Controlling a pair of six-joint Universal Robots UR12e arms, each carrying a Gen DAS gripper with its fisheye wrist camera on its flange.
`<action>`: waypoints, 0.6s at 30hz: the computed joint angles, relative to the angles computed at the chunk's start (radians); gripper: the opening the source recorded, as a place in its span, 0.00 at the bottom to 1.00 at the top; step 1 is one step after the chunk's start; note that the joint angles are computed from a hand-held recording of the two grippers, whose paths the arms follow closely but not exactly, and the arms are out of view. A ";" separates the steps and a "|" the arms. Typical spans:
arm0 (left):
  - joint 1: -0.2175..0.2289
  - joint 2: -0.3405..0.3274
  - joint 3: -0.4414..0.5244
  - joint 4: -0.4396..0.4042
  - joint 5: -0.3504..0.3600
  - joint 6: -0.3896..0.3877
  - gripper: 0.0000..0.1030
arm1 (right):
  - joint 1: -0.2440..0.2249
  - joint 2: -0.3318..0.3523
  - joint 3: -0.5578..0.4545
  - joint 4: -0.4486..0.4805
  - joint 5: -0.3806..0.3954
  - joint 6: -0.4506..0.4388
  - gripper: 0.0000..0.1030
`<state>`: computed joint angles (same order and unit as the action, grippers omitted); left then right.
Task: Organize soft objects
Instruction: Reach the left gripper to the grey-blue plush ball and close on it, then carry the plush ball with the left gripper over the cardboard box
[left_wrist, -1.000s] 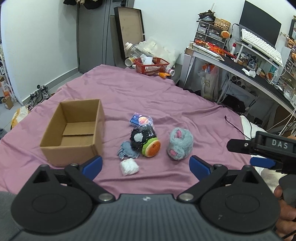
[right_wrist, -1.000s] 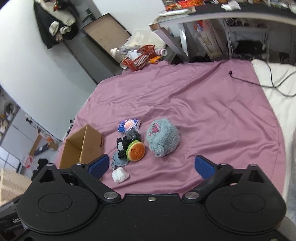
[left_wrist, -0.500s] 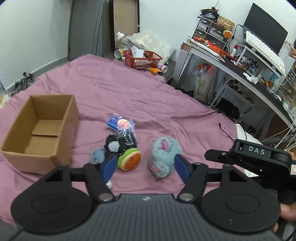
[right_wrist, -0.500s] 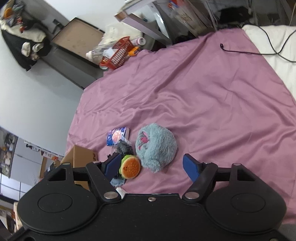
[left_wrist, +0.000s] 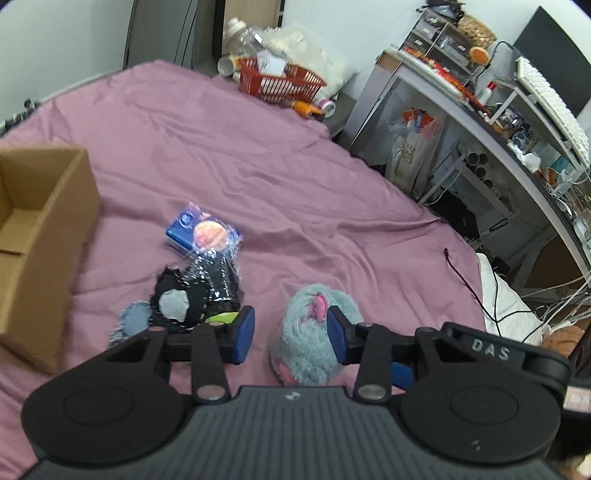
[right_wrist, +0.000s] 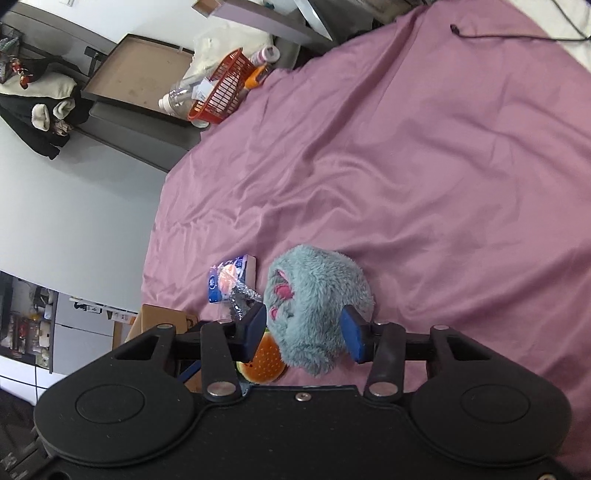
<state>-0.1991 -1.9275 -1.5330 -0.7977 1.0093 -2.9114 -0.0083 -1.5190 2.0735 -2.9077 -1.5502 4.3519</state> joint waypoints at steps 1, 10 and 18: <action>-0.003 -0.009 0.008 -0.011 0.002 -0.005 0.36 | -0.002 0.005 0.000 -0.004 0.005 0.000 0.44; -0.018 -0.075 0.051 -0.078 -0.013 -0.047 0.33 | -0.029 0.045 0.000 -0.028 0.038 0.003 0.44; -0.018 -0.107 0.069 -0.131 -0.053 -0.080 0.27 | -0.040 0.059 -0.005 0.022 0.056 0.028 0.41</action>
<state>-0.2174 -2.0349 -1.4639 -0.9282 0.9561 -2.9913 -0.0479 -1.4604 2.0681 -2.8854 -1.4946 4.3797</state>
